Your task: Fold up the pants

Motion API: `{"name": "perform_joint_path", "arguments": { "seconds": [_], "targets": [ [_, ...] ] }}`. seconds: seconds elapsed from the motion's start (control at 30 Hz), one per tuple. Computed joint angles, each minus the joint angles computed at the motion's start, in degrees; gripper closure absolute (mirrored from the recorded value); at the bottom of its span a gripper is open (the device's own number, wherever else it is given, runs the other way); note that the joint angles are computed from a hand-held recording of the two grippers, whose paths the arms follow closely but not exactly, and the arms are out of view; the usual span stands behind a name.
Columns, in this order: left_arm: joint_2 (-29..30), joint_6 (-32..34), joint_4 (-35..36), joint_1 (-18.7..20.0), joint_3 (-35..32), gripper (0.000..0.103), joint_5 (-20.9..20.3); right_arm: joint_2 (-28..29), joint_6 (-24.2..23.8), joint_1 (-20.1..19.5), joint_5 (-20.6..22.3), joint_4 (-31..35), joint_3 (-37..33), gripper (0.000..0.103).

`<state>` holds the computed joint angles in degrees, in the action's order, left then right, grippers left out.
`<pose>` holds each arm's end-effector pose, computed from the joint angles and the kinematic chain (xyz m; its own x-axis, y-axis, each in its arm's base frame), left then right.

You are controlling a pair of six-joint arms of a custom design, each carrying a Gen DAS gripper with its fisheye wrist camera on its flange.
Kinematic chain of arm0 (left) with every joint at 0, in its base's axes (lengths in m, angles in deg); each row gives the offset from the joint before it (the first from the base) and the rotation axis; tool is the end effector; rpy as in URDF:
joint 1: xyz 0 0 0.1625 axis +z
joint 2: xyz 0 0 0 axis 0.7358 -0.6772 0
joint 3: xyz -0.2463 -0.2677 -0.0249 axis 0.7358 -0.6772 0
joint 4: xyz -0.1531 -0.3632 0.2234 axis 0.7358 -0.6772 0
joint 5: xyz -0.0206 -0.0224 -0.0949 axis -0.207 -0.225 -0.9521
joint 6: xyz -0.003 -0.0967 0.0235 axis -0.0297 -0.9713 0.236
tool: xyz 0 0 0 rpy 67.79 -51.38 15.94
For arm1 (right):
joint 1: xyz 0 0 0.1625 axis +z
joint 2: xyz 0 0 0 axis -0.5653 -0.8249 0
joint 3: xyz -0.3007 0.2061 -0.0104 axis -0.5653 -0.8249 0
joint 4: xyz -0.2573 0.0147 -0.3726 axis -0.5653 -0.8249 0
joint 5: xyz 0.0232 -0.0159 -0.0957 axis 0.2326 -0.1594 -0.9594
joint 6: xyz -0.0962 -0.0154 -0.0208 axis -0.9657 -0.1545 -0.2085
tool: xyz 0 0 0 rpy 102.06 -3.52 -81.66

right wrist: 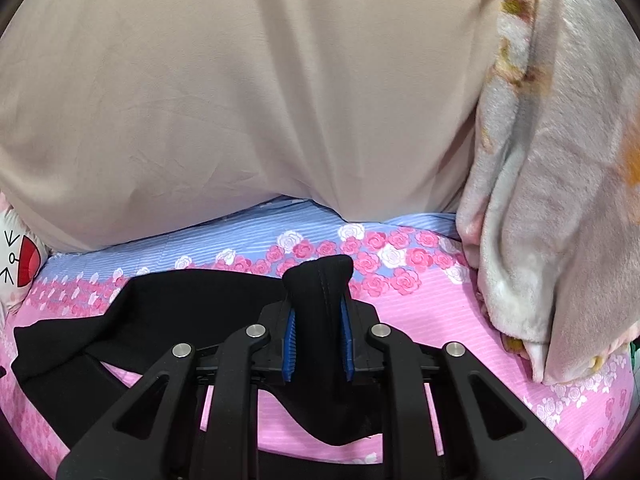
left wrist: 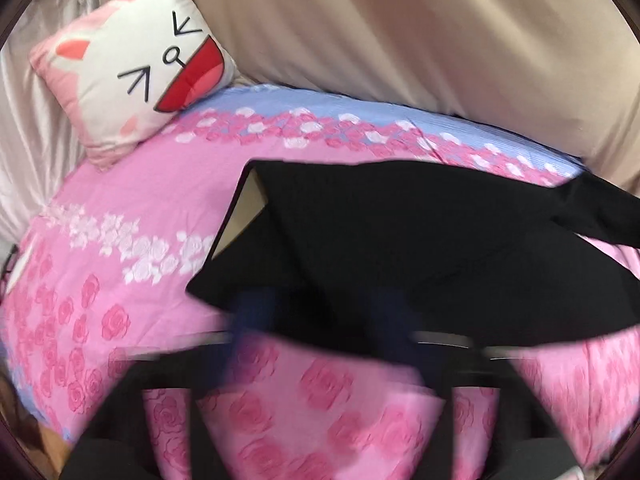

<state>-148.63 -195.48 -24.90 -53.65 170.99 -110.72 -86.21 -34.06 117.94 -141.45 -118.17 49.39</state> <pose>-0.1035 -0.1726 0.3151 -0.6248 -0.4976 -0.6017 0.2006 0.6425 -0.7396 0.0610 -0.5855 0.3686 -0.7862 -0.3157 0.5312 -0.5995 0.5983 -0.5316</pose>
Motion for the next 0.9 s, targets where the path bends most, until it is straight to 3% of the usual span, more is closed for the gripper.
{"name": "perform_joint_path", "arguments": {
  "seconds": [0.1,0.2,0.33,0.43,0.5,0.57,0.6,0.63,0.77,0.83,0.9],
  "targets": [
    [3.1,-1.2,-1.2,6.6,0.0,0.006,5.1,-0.2,-0.1,0.5,0.3,0.3,0.1,0.087],
    [-0.9,-6.0,0.4,6.2,-0.3,0.007,5.0,-0.3,-0.7,0.5,0.4,0.5,0.2,0.087],
    [-2.0,-8.9,2.9,7.9,-1.0,0.007,5.6,-0.1,-0.4,0.0,0.8,0.6,0.0,0.087],
    [-3.4,-6.1,-0.3,14.1,-1.2,0.007,9.9,0.2,0.3,-0.2,0.9,0.5,-0.3,0.087],
    [-8.2,2.5,-8.3,20.1,0.0,0.009,14.6,0.3,0.6,0.0,0.5,0.3,-0.2,0.087],
    [-10.7,11.7,-17.2,26.4,1.8,0.021,17.4,0.5,0.4,0.3,-0.1,0.2,-0.2,0.087],
    [-8.6,13.0,-18.1,27.4,1.5,0.037,17.9,0.6,0.4,0.4,-0.4,0.2,-0.3,0.087],
    [-6.4,16.7,-20.1,28.9,0.8,0.08,18.0,0.8,0.4,0.6,-0.8,0.0,-0.3,0.087],
    [-11.1,24.1,-27.6,32.1,-1.2,0.087,19.5,2.3,1.2,1.3,-1.9,-0.3,-1.5,0.087],
    [-11.7,20.6,-23.2,28.1,-5.1,0.093,21.6,2.9,1.7,1.9,-2.3,-0.4,-2.2,0.087],
    [-9.1,12.7,-14.2,20.9,-9.8,0.093,22.3,2.4,1.4,2.3,-1.6,-0.4,-2.1,0.087]
  ]
}}
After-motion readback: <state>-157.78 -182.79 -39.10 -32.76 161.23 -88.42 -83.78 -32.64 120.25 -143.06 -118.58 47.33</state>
